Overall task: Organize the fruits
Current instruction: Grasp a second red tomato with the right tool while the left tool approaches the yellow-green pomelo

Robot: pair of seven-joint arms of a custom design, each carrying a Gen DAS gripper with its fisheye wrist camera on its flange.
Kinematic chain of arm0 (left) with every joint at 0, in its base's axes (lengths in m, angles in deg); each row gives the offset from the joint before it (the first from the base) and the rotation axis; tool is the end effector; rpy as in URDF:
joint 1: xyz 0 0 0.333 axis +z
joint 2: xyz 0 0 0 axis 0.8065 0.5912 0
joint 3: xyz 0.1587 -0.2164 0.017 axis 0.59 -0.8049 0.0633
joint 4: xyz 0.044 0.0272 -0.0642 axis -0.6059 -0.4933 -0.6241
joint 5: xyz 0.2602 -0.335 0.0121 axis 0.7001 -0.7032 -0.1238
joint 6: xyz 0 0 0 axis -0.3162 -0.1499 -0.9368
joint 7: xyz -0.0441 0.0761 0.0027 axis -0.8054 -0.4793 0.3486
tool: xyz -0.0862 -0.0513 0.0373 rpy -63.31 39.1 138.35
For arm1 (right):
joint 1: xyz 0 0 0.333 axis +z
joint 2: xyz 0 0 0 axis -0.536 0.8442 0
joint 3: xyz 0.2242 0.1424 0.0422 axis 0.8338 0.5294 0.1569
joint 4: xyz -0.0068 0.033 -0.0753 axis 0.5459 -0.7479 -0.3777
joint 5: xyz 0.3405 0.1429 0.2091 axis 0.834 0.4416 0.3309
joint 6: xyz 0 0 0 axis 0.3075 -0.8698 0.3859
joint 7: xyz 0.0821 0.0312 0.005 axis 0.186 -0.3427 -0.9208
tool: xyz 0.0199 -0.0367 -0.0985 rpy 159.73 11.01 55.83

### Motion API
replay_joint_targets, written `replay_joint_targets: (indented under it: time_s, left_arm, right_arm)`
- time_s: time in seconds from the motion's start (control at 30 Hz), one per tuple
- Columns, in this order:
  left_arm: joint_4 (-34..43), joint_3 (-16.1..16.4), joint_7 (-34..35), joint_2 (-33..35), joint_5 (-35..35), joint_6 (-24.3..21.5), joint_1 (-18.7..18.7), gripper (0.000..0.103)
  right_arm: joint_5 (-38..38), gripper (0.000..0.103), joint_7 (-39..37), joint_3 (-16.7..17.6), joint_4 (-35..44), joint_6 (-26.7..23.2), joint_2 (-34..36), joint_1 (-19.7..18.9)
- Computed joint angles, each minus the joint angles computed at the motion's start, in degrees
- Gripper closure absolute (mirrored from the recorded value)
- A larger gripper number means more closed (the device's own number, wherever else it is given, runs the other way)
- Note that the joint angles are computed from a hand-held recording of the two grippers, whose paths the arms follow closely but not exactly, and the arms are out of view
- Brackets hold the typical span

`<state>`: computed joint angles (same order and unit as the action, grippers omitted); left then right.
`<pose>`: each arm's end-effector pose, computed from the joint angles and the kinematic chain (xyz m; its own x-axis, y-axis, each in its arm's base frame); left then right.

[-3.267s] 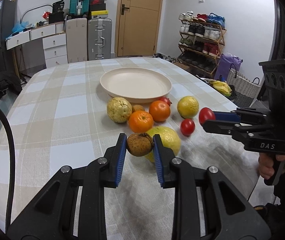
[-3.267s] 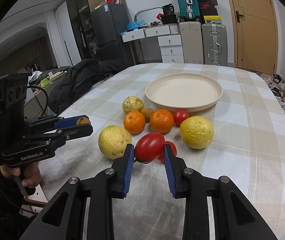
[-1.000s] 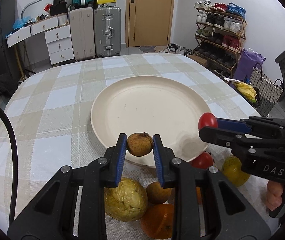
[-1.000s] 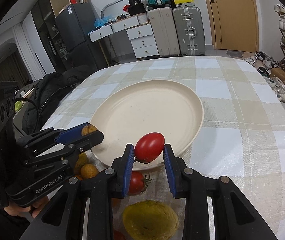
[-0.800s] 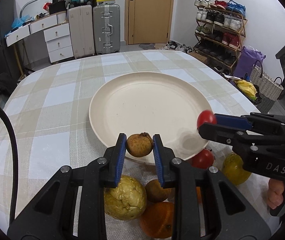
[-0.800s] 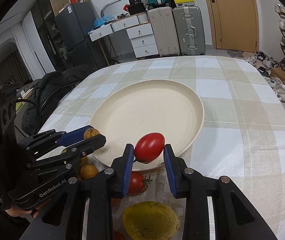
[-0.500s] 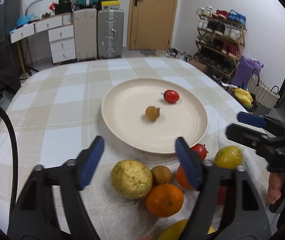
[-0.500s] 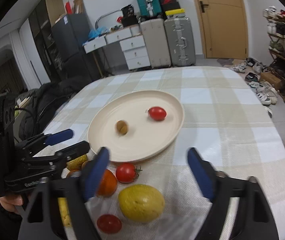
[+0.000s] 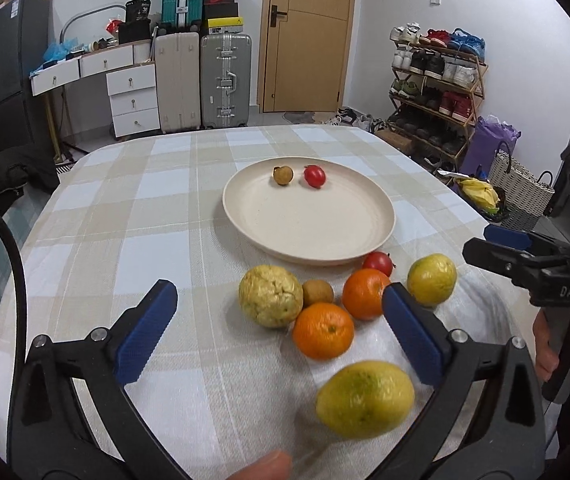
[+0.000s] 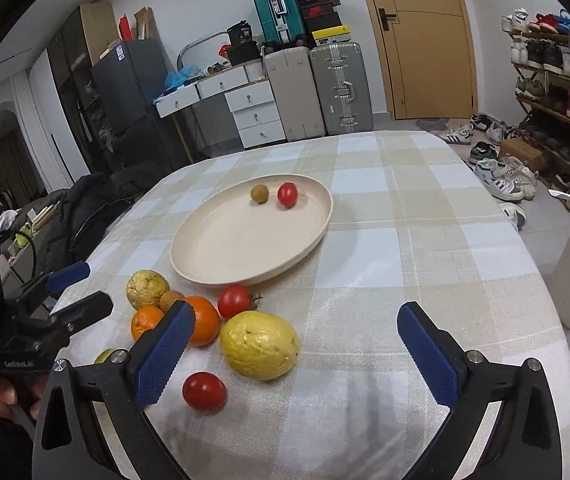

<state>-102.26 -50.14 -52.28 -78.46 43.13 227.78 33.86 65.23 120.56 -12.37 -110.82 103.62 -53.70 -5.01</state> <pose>0.5207 -0.3497 0.3578 0.0659 -0.9945 0.0811 -0.6022 -0.1045 -0.7915 0.5905 0.4040 0.3465 0.4932 -0.8391 -0.2294 -0.6563 -0.1859 -0.7313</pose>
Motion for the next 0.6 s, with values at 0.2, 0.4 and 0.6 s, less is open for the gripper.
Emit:
replay_joint_targets:
  time_s: [0.2,0.4,0.6]
  left_arm:
    - [-2.98,-1.3,-0.3,-3.4,-1.43,-2.11,-0.42,0.001]
    - [-5.07,-2.72,-0.13,-5.54,-2.84,-3.31,-0.08,0.001]
    - [-5.72,-3.46,1.64,-6.29,-4.62,-3.78,0.12,0.001]
  right_arm:
    - [-1.49,0.0,0.21,-0.61,0.55,-3.18,0.26,0.76]
    - [-3.72,0.0,0.56,-1.84,0.49,-7.11,-0.27,2.25]
    - [-0.98,0.0,-4.81,1.83,0.32,-9.73,-0.51,-0.49]
